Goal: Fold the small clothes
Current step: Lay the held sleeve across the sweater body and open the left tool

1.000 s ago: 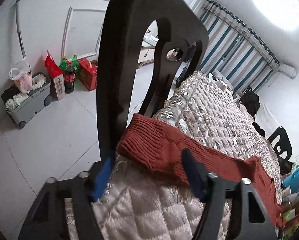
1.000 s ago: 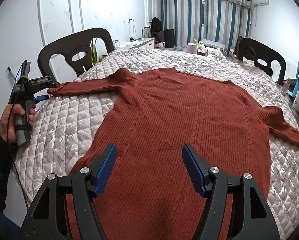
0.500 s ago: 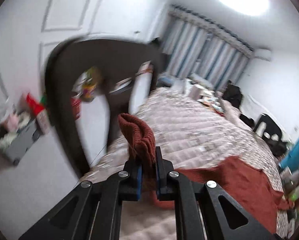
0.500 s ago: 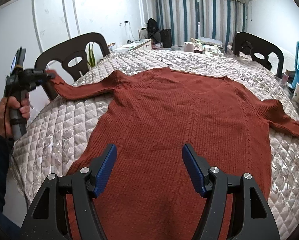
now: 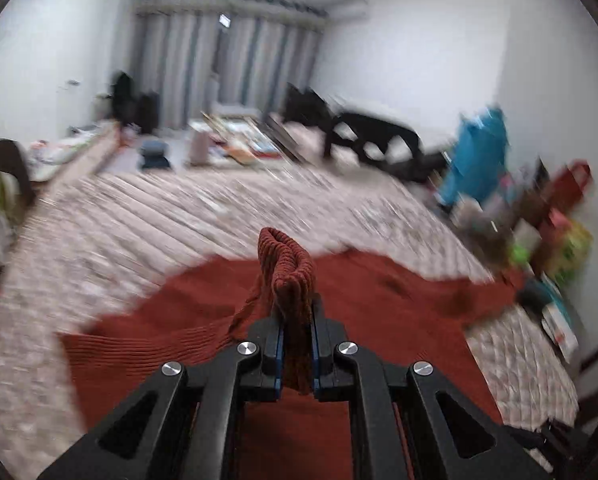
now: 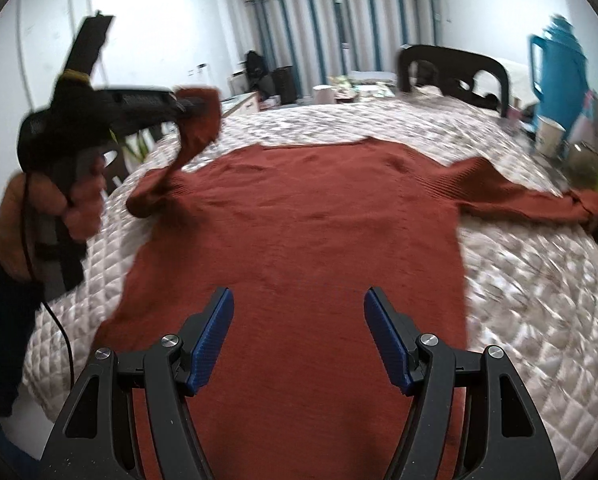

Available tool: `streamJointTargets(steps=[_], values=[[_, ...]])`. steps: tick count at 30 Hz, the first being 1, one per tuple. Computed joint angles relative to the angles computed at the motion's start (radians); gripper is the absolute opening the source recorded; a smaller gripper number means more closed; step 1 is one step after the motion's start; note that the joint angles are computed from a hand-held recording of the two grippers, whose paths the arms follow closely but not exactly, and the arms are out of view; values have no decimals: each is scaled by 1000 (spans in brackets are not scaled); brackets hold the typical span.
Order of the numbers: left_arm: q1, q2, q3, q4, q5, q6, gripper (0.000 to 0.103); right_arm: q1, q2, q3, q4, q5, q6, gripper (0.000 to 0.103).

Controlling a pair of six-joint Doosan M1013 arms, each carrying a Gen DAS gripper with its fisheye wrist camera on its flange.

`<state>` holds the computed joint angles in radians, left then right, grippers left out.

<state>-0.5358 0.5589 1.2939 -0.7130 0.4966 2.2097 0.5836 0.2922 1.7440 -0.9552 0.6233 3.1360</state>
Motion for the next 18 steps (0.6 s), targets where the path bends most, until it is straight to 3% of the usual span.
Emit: streamJointTargets(steps=[3,6,8,11,14,16,18], values=[[-14,66,-68,-10,198,30,12,-17,-16,25,12,-12,38,68],[-24,83,-78,15,263,36,14,-37,-26,41,32,-43,54,68],[-17,72,-67,-42,273,69,24,-50,-29,45,42,-66,51,68],[28,15,14,-234,234,230,53,-70,-34,44,57,-107,29,68],[63,-34,72,-334,177,306,56,-101,-40,47,99,-218,4,68],[77,-46,84,-333,128,288,56,-127,-37,41,154,-297,-42,68],[85,-59,102,-272,49,225,56,-159,-18,12,305,-358,-200,68]])
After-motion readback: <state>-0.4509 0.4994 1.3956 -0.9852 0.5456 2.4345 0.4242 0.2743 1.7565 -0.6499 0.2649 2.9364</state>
